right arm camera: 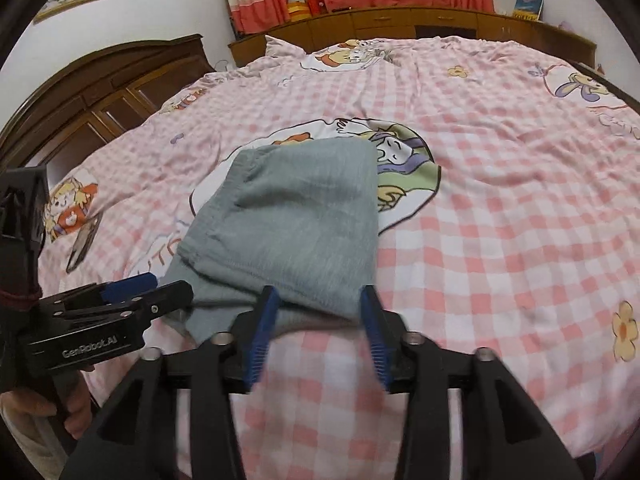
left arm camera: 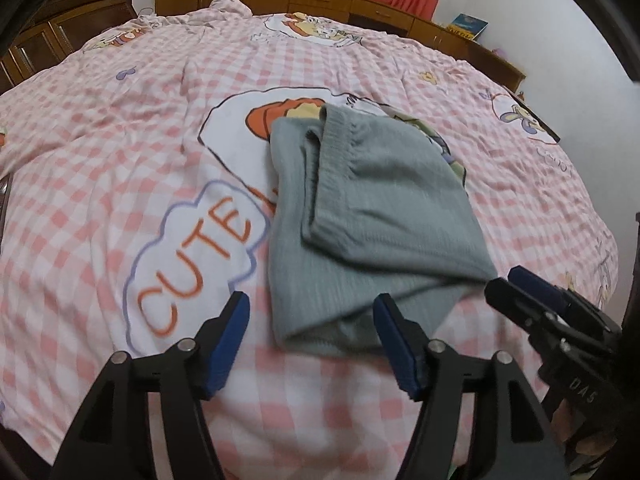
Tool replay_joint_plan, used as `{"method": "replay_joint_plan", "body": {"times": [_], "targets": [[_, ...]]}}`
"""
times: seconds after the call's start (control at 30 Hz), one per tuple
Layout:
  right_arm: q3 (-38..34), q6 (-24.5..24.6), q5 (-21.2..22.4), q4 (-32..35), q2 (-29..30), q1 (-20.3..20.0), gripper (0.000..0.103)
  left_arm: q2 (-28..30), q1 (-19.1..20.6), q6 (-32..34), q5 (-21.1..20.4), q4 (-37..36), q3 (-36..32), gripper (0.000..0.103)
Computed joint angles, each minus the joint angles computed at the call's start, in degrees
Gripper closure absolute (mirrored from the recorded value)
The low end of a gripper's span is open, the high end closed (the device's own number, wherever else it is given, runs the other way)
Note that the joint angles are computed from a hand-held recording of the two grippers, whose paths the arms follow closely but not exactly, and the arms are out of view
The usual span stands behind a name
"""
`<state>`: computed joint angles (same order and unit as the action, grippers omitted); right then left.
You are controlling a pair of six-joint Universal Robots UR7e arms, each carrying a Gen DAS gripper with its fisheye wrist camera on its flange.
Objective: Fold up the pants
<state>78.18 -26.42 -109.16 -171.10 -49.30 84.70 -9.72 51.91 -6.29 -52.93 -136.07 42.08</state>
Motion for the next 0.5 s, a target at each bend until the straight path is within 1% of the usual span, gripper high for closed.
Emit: {"method": "replay_joint_plan", "body": {"times": [0.1,0.23,0.3,0.4,0.5], "targets": [[1.15,0.12,-1.59,-0.31,-0.25,-0.17,0.050,-0.76,-0.37,-0.35,1.32,-1.06,2.67,0.029],[2.20,0.68,-1.78,-0.29,-0.44,-0.68,0.050,-0.02,-0.19,-1.42,1.42,1.39,1.87,0.023],[2.10,0.43,-2.49,-0.30,0.04,-0.80,0.050,0.22,-0.15,-1.51,1.79,1.31,1.84,0.022],[2.08,0.13,-3.43,-1.16,0.91,-0.94,0.049,0.66,-0.10,-0.91,1.74,1.51,1.39,0.016],[2.02,0.27,-3.87,-1.31,1.42,-1.02,0.045,1.14,-0.02,-1.00,1.98,1.96,0.96,0.013]]}}
